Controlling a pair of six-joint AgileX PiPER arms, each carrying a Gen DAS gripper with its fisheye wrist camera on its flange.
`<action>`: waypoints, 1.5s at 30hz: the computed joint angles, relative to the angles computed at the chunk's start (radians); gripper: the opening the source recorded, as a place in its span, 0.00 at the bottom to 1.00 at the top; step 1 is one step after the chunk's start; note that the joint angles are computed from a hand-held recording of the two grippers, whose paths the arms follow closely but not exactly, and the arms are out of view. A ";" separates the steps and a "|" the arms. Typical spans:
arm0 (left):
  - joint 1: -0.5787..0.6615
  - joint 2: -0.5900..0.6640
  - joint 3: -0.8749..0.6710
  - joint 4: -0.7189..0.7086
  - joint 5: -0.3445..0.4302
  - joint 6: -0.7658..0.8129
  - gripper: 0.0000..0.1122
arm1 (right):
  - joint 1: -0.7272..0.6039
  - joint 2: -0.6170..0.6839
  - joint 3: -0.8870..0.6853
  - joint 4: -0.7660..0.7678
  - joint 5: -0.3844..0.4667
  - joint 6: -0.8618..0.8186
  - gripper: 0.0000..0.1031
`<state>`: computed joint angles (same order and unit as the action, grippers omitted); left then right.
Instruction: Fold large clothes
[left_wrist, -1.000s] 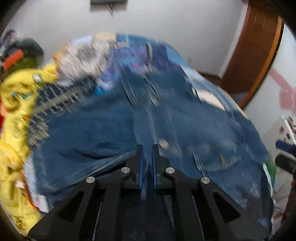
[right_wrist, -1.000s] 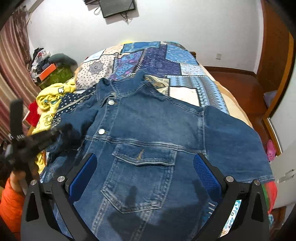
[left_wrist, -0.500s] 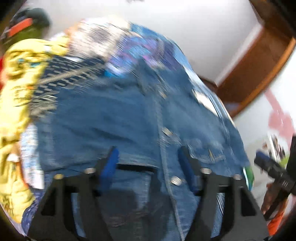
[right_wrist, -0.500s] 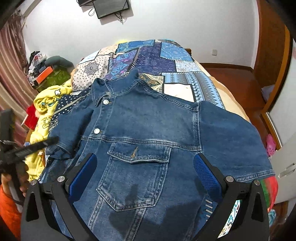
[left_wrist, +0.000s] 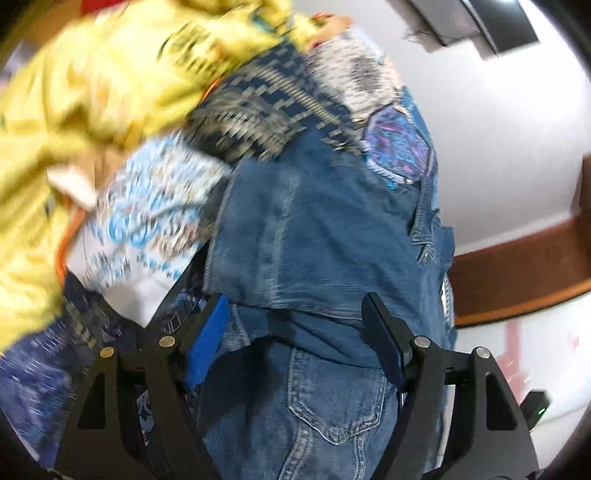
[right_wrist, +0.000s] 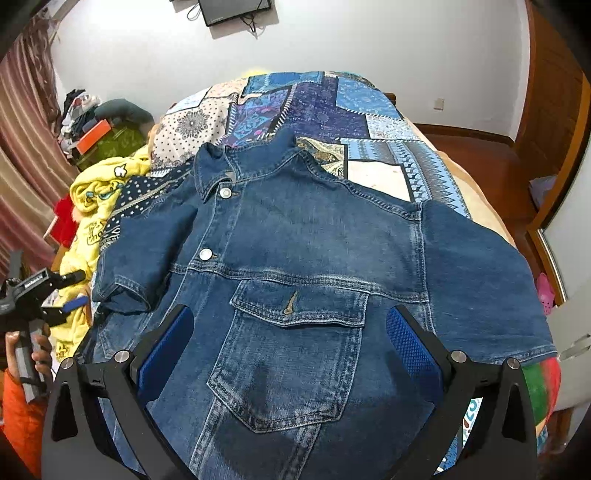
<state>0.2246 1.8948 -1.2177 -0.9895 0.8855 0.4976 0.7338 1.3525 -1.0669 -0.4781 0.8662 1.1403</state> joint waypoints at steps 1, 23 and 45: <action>0.011 0.025 0.000 -0.026 0.016 0.008 0.65 | -0.005 0.005 -0.001 0.005 -0.002 -0.004 1.00; -0.278 -0.179 -0.195 0.236 -0.248 -0.153 0.06 | -0.023 -0.111 0.077 -0.024 0.024 0.063 1.00; -0.970 0.381 -0.933 0.590 0.088 -0.610 0.05 | -0.268 -0.546 0.337 0.085 0.163 -0.028 1.00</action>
